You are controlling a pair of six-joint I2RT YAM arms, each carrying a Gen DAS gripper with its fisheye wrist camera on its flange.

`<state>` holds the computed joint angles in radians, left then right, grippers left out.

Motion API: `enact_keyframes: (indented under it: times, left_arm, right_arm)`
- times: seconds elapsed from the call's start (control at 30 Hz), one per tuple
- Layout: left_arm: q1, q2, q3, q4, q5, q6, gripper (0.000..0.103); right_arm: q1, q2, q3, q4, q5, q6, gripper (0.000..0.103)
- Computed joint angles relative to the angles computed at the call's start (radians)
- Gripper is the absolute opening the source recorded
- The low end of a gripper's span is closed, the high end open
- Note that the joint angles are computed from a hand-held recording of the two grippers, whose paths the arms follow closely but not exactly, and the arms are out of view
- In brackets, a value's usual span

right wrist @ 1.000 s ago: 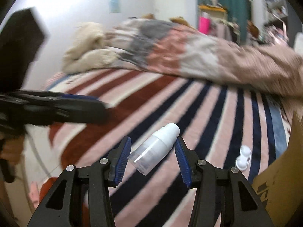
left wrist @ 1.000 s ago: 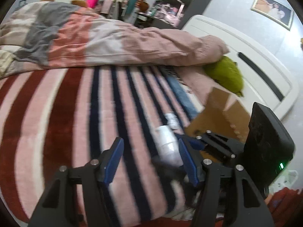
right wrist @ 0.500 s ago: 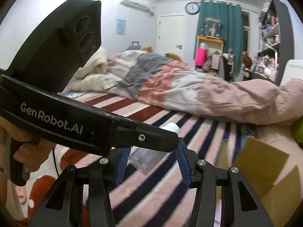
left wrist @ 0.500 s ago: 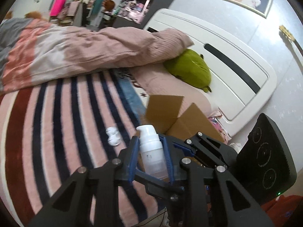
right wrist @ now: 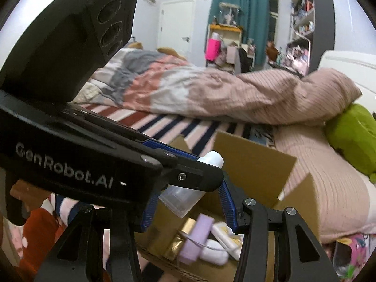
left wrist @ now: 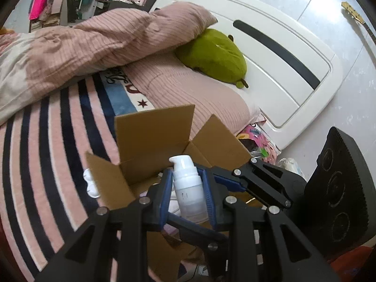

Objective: Organize rigid objects
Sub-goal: 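Carry the white bottle into the cardboard box and open the right gripper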

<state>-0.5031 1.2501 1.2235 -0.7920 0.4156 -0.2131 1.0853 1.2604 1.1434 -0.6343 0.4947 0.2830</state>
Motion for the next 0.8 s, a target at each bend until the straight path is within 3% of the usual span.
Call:
enact_keyframes:
  times: [0.17,0.43,0.7,0.8]
  left_arm:
    - [-0.024,0.028,0.007,0.007,-0.028,0.0,0.023]
    - [-0.004,-0.021,0.018,-0.028,-0.093,0.023,0.052]
    - [0.09,-0.164,0.012,-0.116,-0.157,0.073,0.064]
    - [0.197,-0.24,-0.002,-0.164,-0.128,0.12,0.066]
  right_arm:
    - [-0.037,-0.014,-0.003,-0.041,-0.031,0.012,0.044]
    - [-0.04,-0.017,0.005,-0.065,-0.033,0.018,0.059]
    - [-0.013,0.013,0.057,-0.093,-0.016,0.03,0.06]
    - [0.026,0.044,0.097,-0.114,0.016,0.043,0.06]
